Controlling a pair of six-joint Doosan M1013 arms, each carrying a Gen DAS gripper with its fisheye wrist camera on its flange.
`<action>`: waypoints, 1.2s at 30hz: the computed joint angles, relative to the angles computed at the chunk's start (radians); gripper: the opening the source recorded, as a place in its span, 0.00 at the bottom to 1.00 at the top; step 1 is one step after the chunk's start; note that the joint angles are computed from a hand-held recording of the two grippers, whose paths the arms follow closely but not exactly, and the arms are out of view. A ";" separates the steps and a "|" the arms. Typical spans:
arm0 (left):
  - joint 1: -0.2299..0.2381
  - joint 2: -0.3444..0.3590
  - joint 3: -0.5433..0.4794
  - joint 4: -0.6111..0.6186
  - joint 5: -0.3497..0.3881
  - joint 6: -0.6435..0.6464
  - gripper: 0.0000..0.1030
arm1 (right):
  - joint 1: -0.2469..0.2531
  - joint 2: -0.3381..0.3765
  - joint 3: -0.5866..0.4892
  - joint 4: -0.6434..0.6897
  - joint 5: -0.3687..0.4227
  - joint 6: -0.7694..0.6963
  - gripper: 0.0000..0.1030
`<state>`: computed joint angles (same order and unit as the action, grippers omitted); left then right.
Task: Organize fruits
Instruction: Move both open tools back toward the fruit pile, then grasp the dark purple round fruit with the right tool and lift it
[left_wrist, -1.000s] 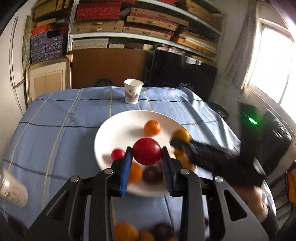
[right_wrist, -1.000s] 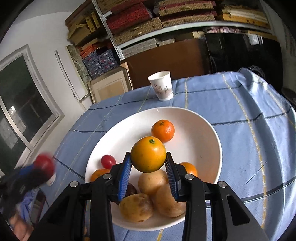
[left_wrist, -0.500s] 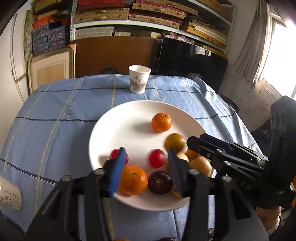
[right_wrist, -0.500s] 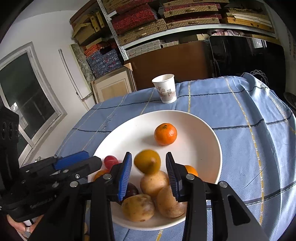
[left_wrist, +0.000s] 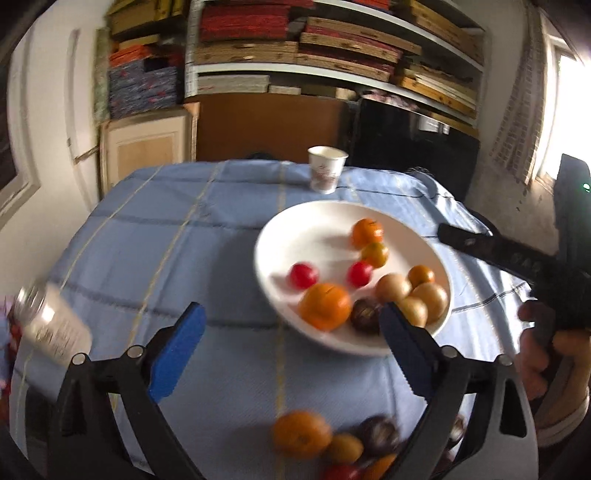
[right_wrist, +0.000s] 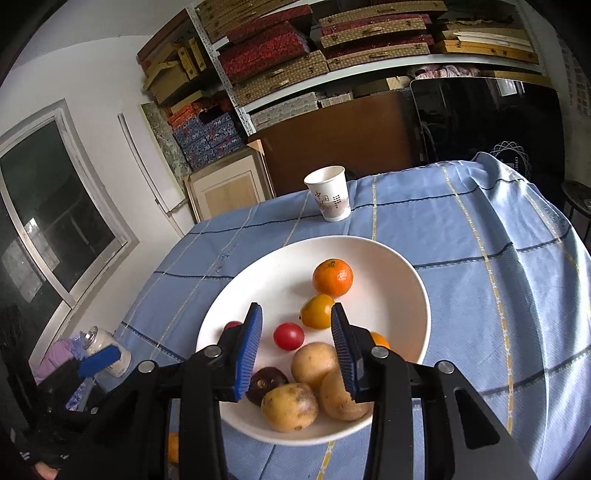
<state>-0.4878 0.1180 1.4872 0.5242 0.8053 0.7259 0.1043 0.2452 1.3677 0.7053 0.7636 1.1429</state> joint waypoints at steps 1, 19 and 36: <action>0.002 -0.014 0.024 0.014 0.002 -0.040 0.92 | 0.002 -0.010 0.016 -0.010 -0.013 0.009 0.42; -0.011 -0.080 0.113 0.021 0.049 -0.170 0.95 | -0.133 -0.254 0.340 -0.111 -0.046 -0.022 0.49; -0.020 -0.087 0.117 -0.005 0.047 -0.123 0.95 | -0.065 -0.267 0.369 -0.472 -0.042 0.151 0.49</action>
<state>-0.5083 0.0313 1.6043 0.5197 0.8519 0.6027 0.0391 -0.0221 1.7372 0.2337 0.7217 1.2942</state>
